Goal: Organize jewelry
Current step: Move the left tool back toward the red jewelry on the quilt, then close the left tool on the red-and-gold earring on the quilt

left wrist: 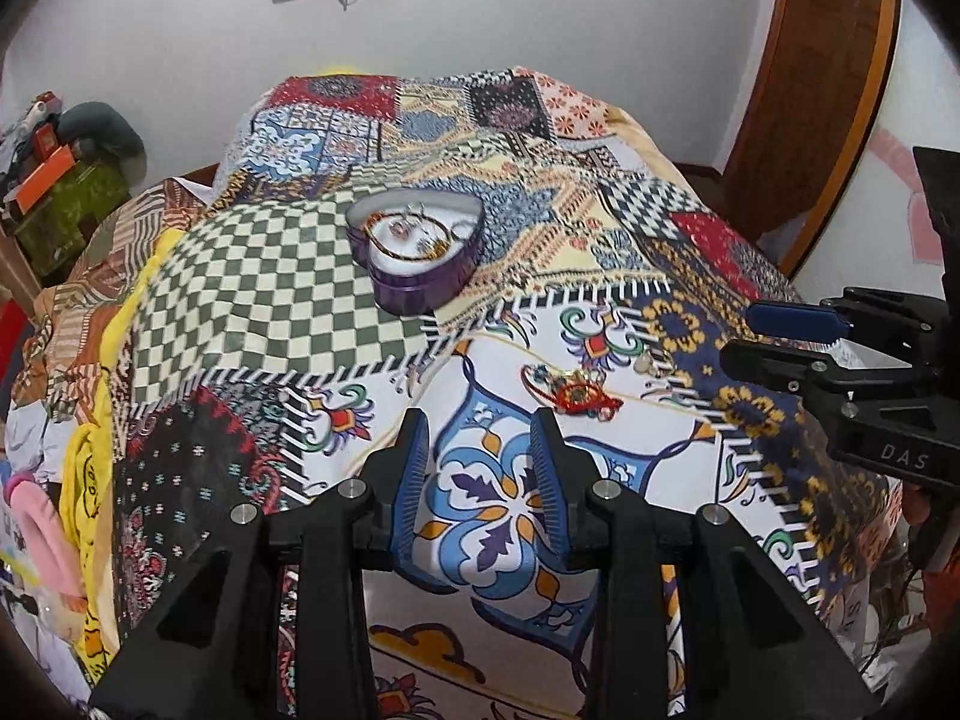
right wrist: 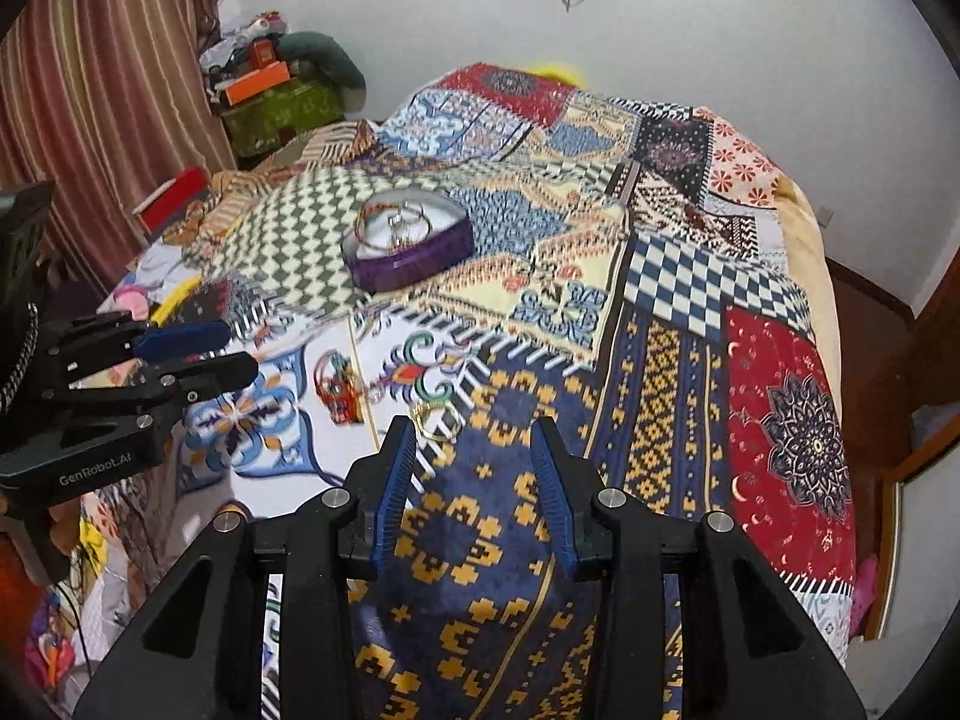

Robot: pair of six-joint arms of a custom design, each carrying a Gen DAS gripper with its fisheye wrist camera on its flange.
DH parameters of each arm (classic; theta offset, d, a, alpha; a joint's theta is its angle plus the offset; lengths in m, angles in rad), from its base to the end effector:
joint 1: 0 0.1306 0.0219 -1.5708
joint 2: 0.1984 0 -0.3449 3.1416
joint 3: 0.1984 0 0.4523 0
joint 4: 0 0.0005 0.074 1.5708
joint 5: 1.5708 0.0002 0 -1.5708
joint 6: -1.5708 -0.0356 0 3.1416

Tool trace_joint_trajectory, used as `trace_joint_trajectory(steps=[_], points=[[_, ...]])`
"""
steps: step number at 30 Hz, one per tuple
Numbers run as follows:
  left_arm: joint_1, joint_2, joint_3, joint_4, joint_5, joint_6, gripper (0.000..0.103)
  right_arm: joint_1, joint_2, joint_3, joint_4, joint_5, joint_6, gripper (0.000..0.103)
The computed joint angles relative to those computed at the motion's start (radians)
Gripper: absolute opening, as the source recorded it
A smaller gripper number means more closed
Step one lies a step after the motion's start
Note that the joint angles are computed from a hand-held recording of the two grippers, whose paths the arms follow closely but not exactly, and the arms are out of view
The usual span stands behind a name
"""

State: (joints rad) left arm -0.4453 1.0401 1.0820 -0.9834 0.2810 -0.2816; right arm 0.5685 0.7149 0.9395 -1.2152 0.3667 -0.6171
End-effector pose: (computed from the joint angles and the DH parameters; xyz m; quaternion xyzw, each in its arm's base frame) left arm 0.3789 -0.1923 0.3880 0.3752 0.8646 -0.1578 0.2945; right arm 0.2690 0.1561 0.4145 0.0750 0.9406 0.0122 0.3309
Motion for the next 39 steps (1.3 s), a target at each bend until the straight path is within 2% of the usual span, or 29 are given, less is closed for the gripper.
trace_joint_trajectory(steps=[7,12,29,33,39], points=[[-0.024,0.021,-0.002,-0.006,0.012,-0.014,0.034,-0.012,0.0,-0.022,0.025,-0.059,0.017,0.036],[-0.044,0.012,-0.011,-0.001,0.019,-0.032,0.034,-0.033,0.0,-0.031,0.07,-0.141,0.034,0.036],[-0.04,0.069,0.018,0.033,0.057,0.031,0.034,-0.07,0.016,-0.065,0.175,-0.154,0.098,0.036],[-0.047,0.079,0.018,0.054,0.064,0.053,0.034,-0.073,0.016,-0.069,0.187,-0.148,0.107,0.022],[-0.054,0.089,0.016,0.07,0.076,0.067,0.031,-0.097,-0.014,-0.093,0.216,-0.189,0.097,0.02]])
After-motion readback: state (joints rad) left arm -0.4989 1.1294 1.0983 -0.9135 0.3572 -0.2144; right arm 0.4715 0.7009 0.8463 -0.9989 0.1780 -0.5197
